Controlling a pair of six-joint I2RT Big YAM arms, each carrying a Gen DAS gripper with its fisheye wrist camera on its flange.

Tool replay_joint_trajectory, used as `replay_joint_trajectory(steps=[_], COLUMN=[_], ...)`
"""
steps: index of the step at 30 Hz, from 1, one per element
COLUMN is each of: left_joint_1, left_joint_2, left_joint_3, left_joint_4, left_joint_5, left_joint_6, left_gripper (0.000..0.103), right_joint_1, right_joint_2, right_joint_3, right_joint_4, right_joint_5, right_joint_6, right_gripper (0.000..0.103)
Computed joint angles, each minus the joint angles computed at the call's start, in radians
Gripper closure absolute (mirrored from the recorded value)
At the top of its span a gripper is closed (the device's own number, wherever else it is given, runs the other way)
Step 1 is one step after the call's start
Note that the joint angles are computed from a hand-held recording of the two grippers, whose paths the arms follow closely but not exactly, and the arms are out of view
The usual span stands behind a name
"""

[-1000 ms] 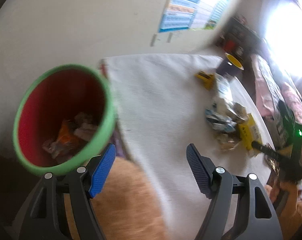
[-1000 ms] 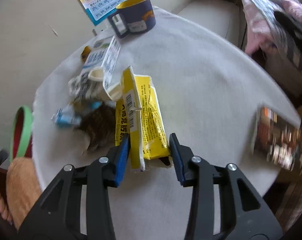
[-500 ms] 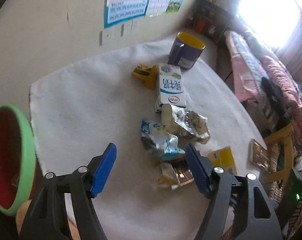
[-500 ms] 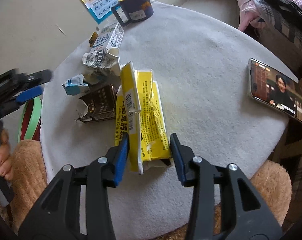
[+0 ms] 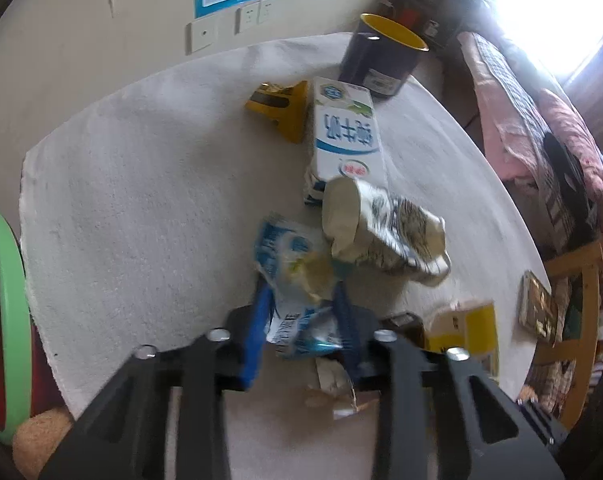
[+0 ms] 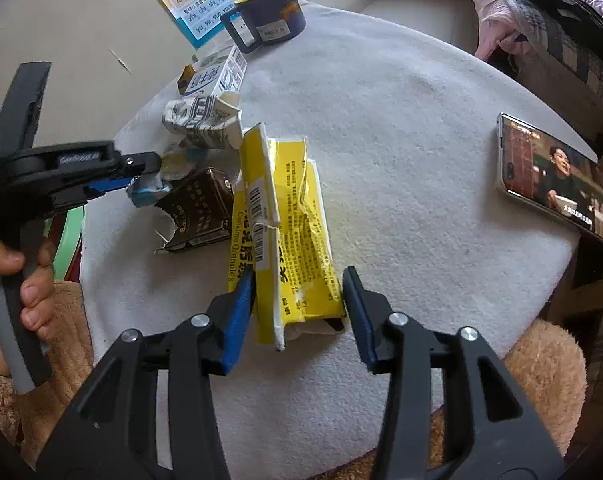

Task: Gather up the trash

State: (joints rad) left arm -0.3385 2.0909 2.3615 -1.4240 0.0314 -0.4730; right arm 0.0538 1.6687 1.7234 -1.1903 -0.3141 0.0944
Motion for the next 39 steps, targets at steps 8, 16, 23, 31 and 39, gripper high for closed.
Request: replay_joint_trajectory(steps=[8,16,23,31,39], left_joint_1=[0.008,0.015,0.014,0.02,0.016], left_joint_2=[-0.094,-0.152,-0.168,-0.18,-0.178], left_joint_3=[-0.146,-0.269,-0.298,-0.314,-0.285], left_joint_4=[0.037,0.081,0.092,0.097,0.104], left_joint_5=[0.013,0.042,0.056,0.058,0.054], left_joint_6=[0.002,-0.012,-0.037,-0.059,-0.065], left_gripper=[0.083,0.074,0.07,0.063,0.06], right_joint_1=[-0.007,-0.006,-0.008,-0.01,-0.012], right_joint_2=[0.008,0.016,0.019,0.023,0.024], right_joint_3=[0.005,0.014,0.017,0.021,0.021], right_joint_4=[-0.013,-0.025,-0.029,-0.033,-0.037], right_joint_5=[-0.016,-0.016,-0.016,-0.023,-0.025], right_joint_6=[0.012,0.012,0.016,0.02,0.02], right_gripper=[0.045,0.045,0.042,0.04,0.039])
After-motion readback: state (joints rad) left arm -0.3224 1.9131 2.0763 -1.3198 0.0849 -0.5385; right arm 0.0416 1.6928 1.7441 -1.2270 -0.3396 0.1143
